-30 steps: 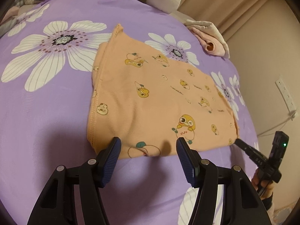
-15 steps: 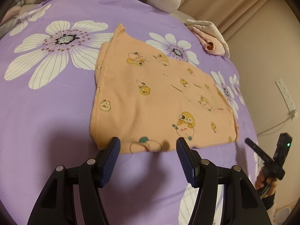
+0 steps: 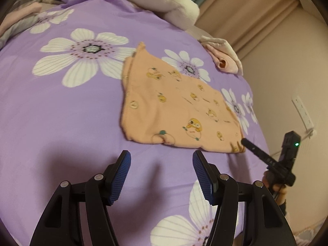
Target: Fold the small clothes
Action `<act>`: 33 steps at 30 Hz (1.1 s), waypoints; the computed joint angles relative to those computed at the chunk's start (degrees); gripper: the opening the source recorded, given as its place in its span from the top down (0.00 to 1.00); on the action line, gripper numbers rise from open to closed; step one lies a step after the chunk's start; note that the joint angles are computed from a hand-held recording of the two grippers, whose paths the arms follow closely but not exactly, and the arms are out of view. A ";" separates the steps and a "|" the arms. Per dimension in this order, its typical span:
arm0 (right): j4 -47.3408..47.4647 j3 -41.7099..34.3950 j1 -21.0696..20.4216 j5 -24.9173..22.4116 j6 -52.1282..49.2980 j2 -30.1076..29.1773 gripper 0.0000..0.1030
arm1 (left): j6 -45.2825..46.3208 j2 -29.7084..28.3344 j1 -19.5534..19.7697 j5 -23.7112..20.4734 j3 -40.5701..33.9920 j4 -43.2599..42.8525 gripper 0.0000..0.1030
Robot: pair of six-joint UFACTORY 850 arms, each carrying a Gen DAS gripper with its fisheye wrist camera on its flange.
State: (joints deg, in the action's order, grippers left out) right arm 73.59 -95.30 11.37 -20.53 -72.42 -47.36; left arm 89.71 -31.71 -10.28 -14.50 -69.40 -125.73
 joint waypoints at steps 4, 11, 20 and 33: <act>-13.70 -2.48 0.20 0.96 16.13 -2.62 0.68 | 1.89 0.04 0.22 2.00 0.73 -3.66 0.39; -16.71 0.22 0.03 1.15 17.90 -1.67 0.67 | 1.40 -0.68 1.26 1.06 1.60 -5.85 0.37; -1.16 6.30 -0.50 0.71 3.51 2.84 0.49 | -7.00 -2.29 3.90 -7.79 1.74 -1.26 0.31; 7.46 6.16 1.30 -4.51 -5.23 3.46 0.41 | -13.81 -6.63 6.12 -15.75 -2.81 2.27 0.22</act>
